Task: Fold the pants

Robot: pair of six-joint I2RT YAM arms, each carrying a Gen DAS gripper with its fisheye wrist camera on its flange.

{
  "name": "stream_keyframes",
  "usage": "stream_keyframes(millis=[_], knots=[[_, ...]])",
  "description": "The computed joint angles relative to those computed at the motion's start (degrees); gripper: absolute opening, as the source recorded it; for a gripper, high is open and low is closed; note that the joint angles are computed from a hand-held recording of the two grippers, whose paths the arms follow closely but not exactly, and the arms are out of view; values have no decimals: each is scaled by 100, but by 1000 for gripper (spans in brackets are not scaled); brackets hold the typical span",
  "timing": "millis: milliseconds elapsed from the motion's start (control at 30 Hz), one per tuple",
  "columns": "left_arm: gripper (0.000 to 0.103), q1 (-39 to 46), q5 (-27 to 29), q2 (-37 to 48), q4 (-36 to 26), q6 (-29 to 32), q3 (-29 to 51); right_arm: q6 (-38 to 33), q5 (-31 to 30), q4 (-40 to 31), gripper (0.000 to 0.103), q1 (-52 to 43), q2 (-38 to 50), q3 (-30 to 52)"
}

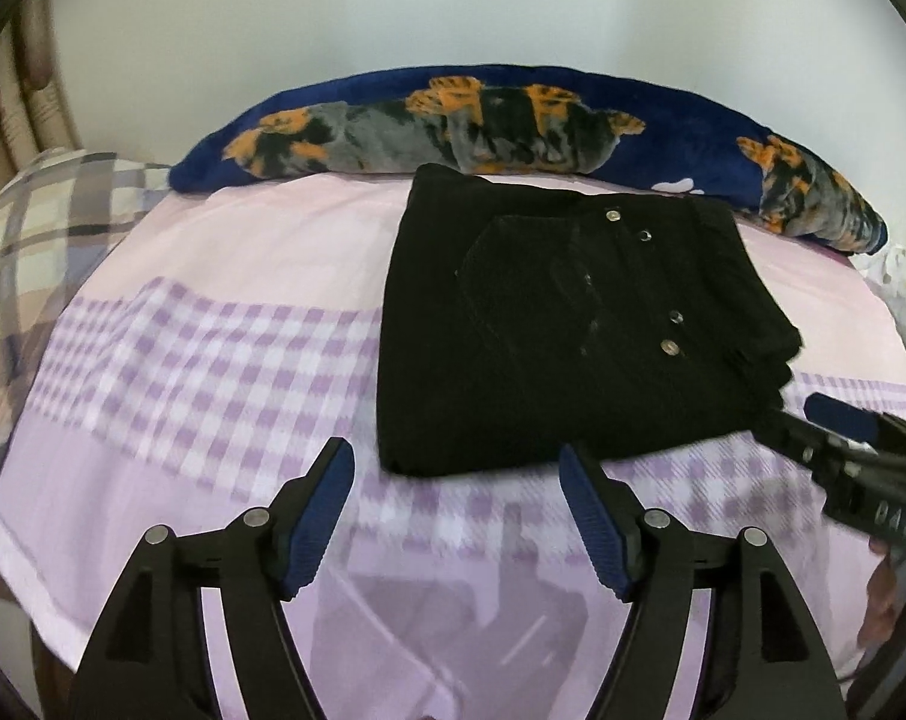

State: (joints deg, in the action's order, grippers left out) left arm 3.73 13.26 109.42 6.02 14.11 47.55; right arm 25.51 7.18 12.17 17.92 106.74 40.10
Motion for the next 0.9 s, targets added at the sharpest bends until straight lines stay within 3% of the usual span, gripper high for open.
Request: stream_keyframes(millis=[167, 467, 900], knots=[[72, -44, -333, -750, 597, -109, -983, 435, 817, 121, 84, 744, -532, -520], [72, -126, -334, -1417, 791, -155, -1765, 900, 1761, -116, 91, 1500, -1074, -860], [72, -196, -620, -1800, 1081, -198, -2203, 1055, 1912, -42, 93, 1675, -1052, -979]])
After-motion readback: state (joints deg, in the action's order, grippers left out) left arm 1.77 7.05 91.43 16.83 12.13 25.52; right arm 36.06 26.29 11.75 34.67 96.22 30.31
